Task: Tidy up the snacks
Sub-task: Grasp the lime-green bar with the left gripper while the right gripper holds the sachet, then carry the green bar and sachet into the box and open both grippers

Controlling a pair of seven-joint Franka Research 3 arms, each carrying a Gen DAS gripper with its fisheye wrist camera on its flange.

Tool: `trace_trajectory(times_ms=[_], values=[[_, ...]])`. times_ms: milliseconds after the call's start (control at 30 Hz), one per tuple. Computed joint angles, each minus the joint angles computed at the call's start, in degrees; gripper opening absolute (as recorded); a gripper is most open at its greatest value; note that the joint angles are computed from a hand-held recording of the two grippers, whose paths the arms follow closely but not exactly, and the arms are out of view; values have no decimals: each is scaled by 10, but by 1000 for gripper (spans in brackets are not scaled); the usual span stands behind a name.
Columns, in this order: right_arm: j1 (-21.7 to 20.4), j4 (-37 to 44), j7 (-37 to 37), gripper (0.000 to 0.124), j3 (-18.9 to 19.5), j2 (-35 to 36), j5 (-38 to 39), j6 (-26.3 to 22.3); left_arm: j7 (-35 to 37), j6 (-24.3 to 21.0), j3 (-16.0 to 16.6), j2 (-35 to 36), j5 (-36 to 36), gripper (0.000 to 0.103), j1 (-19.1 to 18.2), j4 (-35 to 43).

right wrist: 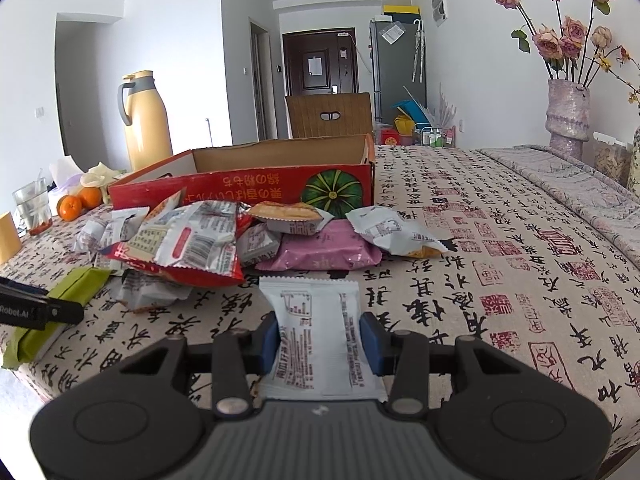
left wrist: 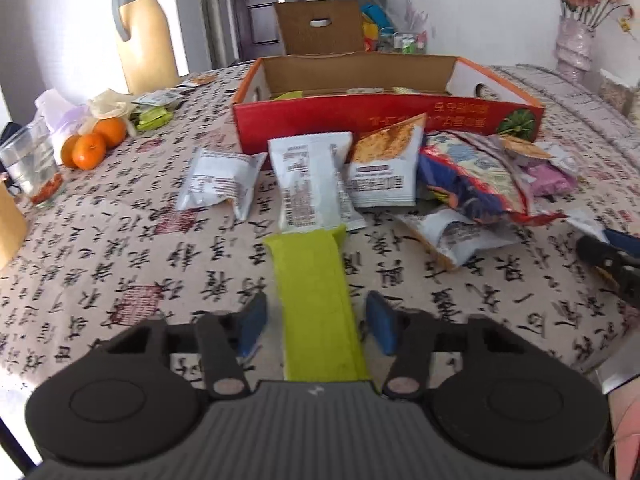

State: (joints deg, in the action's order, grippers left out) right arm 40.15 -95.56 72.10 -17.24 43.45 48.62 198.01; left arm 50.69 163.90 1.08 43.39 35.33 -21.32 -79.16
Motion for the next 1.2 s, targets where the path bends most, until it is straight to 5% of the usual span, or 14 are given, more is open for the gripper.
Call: trace_trajectory(times_ms=[233,767,1200], values=[[0,-2,-2,42,1,-2,1,3,-28,29,15,-10,14,34,-9,-21],[-30,-1,-57,42,48,-16,33,39,-82,73,44,-32,44,34,-20,-36],[-59,88,-139,42,73,14,84,59,-88,93,51,30,13,34,-13,90]])
